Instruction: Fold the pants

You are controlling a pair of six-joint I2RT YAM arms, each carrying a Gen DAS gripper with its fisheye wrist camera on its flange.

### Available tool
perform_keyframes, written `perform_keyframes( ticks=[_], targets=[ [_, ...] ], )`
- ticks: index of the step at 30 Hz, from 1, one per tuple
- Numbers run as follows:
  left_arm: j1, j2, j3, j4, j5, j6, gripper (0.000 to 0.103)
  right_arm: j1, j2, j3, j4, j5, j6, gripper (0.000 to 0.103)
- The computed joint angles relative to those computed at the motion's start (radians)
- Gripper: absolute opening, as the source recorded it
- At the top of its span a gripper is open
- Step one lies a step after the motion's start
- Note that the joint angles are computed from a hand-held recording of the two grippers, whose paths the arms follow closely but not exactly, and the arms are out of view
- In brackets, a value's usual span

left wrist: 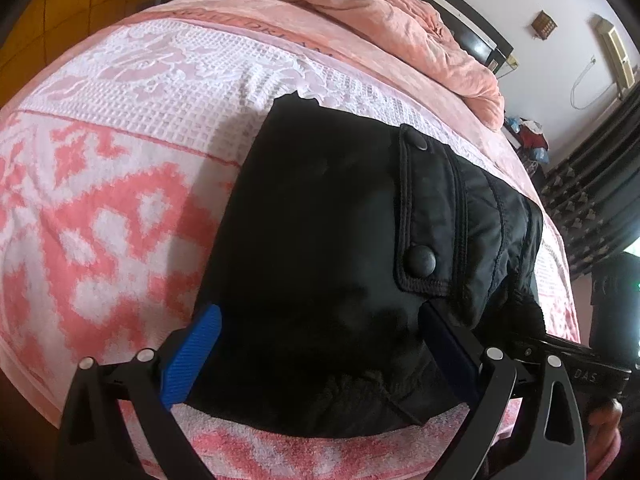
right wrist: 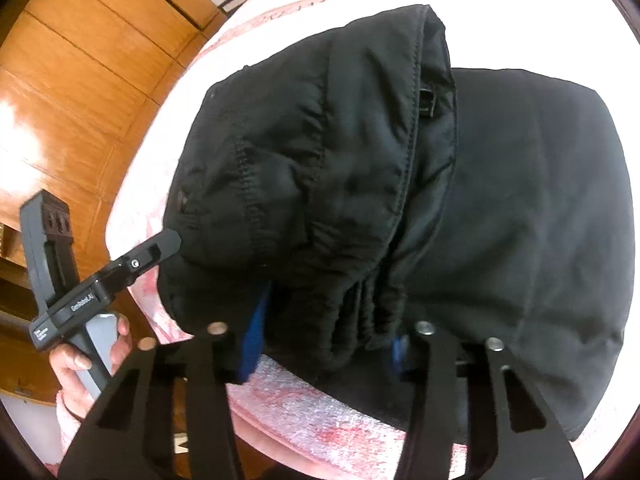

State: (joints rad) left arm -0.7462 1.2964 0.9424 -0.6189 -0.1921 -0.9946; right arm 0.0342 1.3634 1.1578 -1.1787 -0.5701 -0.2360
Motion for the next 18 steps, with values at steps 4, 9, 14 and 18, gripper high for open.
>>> perform_keyframes(
  ticks=[4,9,14,18],
  targets=[
    [-0.005,-0.025,-0.005,-0.007,0.010,-0.022,0.099,-0.013,-0.046,0.004,-0.020,-0.030,-0.020,0.038],
    [-0.022,-0.044,0.020,-0.025,0.002,-0.042,0.099,-0.130,-0.054,0.084,-0.158,-0.116,-0.138,0.037],
    [-0.048,-0.007,0.099,-0.053,-0.019,-0.025,0.099,-0.249,-0.034,0.177,-0.284,-0.175,-0.272,0.037],
    [-0.070,0.038,0.162,-0.066,-0.027,-0.013,0.099,-0.336,-0.004,0.245,-0.389,-0.199,-0.385,0.037]
  ],
)
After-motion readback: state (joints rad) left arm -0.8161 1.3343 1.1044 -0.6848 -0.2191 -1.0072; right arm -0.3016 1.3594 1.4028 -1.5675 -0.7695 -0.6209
